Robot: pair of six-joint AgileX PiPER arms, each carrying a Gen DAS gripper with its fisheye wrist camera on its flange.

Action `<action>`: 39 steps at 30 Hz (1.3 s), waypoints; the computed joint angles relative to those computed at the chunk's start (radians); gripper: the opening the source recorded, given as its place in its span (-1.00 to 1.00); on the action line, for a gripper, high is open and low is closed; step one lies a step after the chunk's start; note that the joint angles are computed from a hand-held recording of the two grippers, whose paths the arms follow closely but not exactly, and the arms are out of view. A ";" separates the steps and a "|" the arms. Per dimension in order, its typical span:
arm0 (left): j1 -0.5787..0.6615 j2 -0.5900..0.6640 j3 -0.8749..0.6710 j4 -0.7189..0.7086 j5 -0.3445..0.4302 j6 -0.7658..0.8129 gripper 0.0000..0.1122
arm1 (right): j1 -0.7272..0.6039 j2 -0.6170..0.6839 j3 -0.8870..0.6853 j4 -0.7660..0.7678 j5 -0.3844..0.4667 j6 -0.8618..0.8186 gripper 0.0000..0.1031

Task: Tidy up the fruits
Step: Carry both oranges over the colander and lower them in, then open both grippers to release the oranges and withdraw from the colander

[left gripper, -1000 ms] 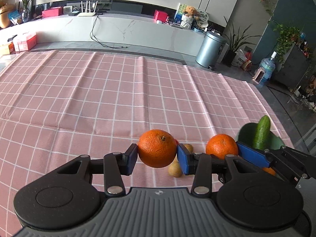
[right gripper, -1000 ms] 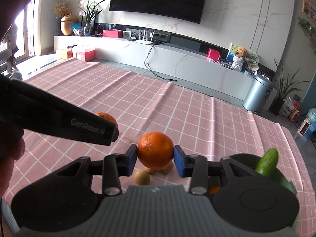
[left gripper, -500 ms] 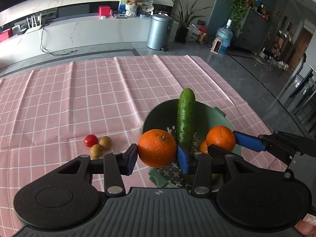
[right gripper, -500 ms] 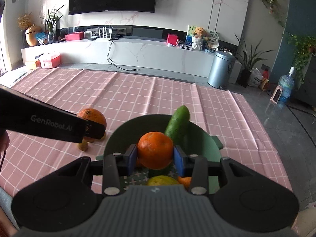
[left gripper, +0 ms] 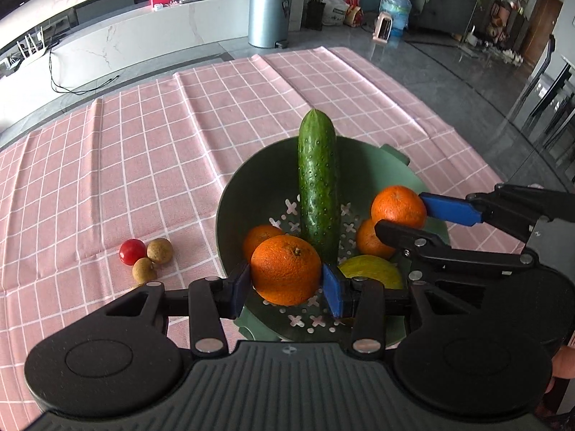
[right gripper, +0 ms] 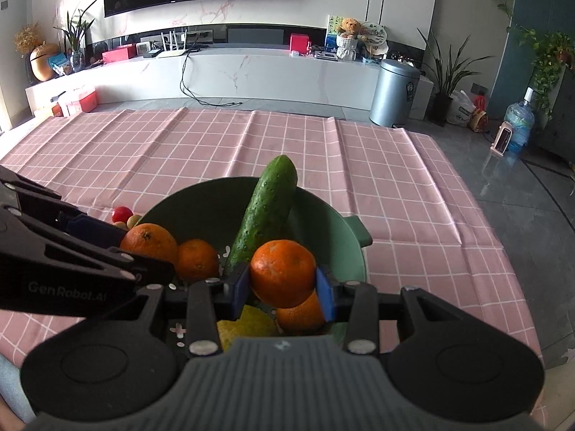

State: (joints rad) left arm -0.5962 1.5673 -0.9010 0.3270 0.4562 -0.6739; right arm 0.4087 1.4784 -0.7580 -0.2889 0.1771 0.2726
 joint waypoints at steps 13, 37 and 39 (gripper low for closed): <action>0.024 0.096 -0.069 -0.050 0.032 0.088 -0.13 | -0.055 0.148 -0.104 0.400 0.048 -0.442 -0.29; 0.043 0.012 -0.004 -0.113 -0.025 0.132 0.20 | -0.042 0.107 -0.082 0.266 0.053 -0.290 -0.10; 0.044 -0.009 0.005 -0.121 -0.027 0.135 0.25 | -0.039 0.096 -0.076 0.248 0.055 -0.271 -0.10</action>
State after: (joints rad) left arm -0.5525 1.5581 -0.8958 0.2060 0.4290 -0.5393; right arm 0.3694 1.5741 -0.8341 -0.0412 0.2323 0.0013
